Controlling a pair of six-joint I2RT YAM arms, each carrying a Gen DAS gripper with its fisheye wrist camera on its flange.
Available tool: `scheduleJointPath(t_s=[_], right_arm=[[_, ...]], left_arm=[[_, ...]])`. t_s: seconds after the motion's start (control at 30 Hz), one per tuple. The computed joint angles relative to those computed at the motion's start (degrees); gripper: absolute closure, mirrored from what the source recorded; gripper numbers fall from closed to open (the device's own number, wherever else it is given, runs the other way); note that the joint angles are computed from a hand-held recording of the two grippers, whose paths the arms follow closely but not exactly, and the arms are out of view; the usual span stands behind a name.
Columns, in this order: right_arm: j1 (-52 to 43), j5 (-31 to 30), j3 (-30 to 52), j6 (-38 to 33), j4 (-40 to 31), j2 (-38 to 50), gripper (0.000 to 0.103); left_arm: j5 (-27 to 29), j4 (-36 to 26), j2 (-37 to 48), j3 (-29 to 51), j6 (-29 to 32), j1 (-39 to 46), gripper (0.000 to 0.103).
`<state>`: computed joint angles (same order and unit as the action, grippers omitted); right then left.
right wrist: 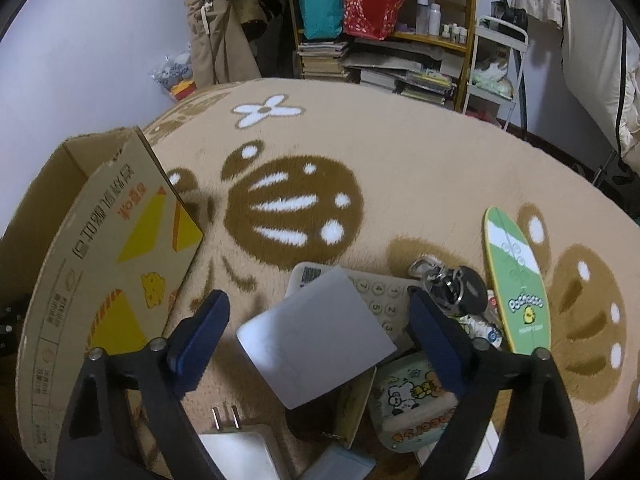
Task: Organize rigid objects
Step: 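Clamp the cardboard box wall with the left gripper while the right gripper approaches the white charger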
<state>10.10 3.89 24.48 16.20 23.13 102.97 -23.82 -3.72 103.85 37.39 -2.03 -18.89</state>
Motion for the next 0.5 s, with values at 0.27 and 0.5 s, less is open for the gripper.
scheduleJointPath(t_s=[0.27, 0.5], right_arm=[[-1.07, -2.54, 0.20, 0.21, 0.54, 1.74, 0.017], [-1.29, -2.91, 0.23, 0.57, 0.61, 2.20, 0.019]], left_arm=[[4.25, 0.00, 1.36, 0.13, 0.00, 0.15, 0.064], [6.83, -0.42, 1.18, 0.04, -0.34, -0.09, 0.081]])
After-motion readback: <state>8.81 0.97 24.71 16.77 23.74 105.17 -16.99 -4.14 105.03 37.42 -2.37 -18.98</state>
